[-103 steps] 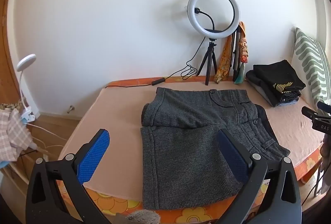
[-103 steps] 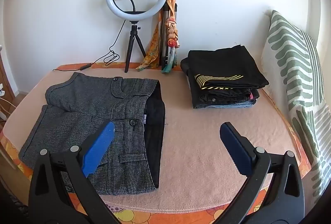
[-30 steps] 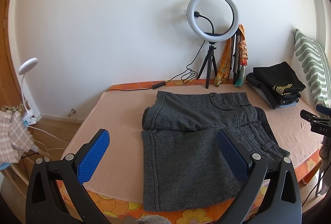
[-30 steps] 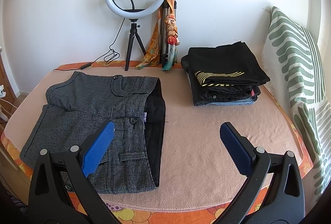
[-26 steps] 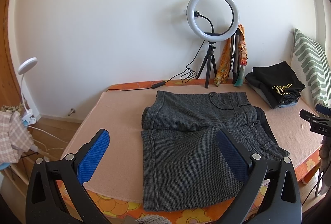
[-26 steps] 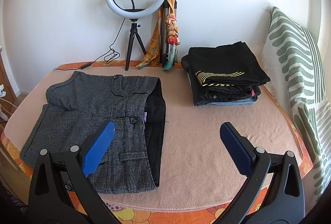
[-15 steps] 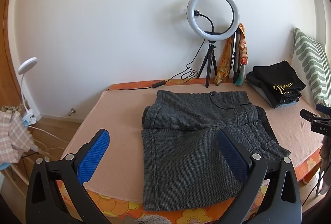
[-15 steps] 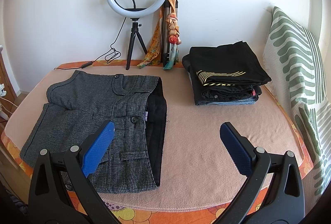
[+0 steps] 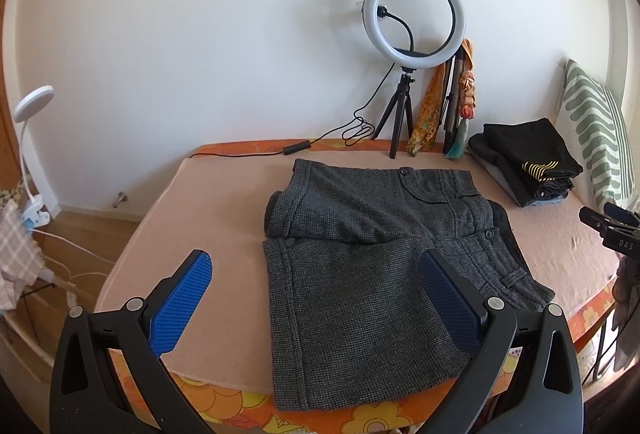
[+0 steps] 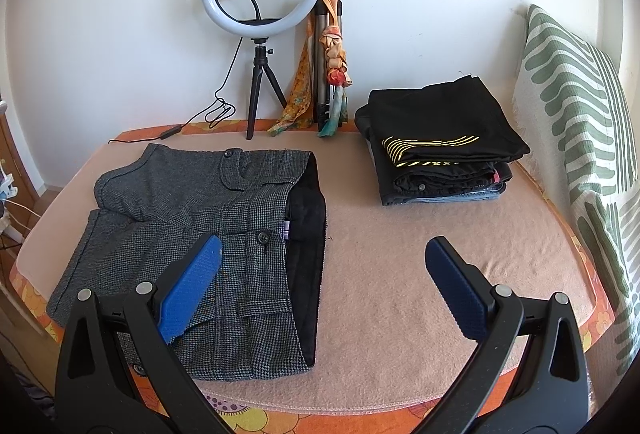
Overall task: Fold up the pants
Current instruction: 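Move both tools forward to the waistband edge of the grey shorts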
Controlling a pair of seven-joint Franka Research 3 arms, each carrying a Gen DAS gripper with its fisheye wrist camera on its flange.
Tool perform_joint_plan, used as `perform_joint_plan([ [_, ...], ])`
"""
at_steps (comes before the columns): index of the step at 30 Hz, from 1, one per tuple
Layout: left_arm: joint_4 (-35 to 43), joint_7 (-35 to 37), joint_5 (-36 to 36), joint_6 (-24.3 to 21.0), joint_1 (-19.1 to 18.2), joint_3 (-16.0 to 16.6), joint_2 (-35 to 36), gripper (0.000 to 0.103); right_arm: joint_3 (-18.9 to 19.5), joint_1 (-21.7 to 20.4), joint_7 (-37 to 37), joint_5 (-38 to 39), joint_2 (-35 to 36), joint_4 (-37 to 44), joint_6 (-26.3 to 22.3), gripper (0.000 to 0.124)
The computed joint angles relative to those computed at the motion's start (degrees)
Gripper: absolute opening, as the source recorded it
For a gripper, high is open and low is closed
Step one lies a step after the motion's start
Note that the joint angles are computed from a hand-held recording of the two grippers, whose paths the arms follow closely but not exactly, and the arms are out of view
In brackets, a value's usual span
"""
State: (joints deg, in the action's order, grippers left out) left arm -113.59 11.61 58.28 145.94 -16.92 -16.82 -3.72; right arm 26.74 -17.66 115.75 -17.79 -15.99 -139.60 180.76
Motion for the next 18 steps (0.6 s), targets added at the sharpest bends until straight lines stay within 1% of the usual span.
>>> perform_joint_plan([
  [2, -2.71, -2.78, 1.44, 7.07, 1.18, 1.18, -1.25, 0.103, -1.49, 1.59, -1.07, 0.61, 0.54, 0.28, 0.12, 0.103],
  [3, -3.41, -4.11, 2.27, 9.40, 1.82, 1.42, -1.47, 0.103, -1.96, 2.20, -1.49, 0.83, 0.68, 0.36, 0.11, 0.103],
  [4, -3.88, -4.91, 2.76, 10.06, 2.30, 1.39, -1.69, 0.103, -2.47, 2.84, -1.95, 1.06, 0.87, 0.54, 0.09, 0.103],
  [6, -3.30, -3.77, 1.82, 7.72, 2.59, 0.95, -1.37, 0.103, -3.06, 3.64, -2.62, 1.35, 1.05, 0.58, 0.45, 0.103],
  [8, -2.75, -2.61, 1.11, 6.42, 2.78, 0.91, -1.05, 0.103, -3.20, 3.95, -3.15, 1.70, 1.24, 0.73, 0.77, 0.103],
  [11, -2.02, -0.14, -0.46, 6.31, 3.11, 1.40, -0.63, 0.103, -5.26, 6.43, -5.25, 3.58, 1.97, 1.01, 1.38, 0.103],
  [12, -1.82, 1.15, -1.16, 6.54, 3.22, 1.60, -0.50, 0.103, -5.19, 6.43, -5.57, 3.94, 2.17, 1.11, 1.60, 0.103],
  [13, -1.35, 2.88, -2.10, 6.48, 3.25, 1.74, -0.20, 0.103, -5.09, 6.41, -5.91, 4.27, 2.38, 1.22, 1.85, 0.103],
  [15, -0.69, 6.94, -4.24, 6.30, 3.36, 2.13, 0.25, 0.103, -6.98, 8.59, -7.94, 5.82, 3.12, 1.54, 1.94, 0.103],
  [18, 0.66, 11.36, -6.33, 5.56, 3.73, 2.70, 1.09, 0.103, -8.30, 10.03, -9.71, 7.29, 4.02, 2.18, 1.63, 0.103],
])
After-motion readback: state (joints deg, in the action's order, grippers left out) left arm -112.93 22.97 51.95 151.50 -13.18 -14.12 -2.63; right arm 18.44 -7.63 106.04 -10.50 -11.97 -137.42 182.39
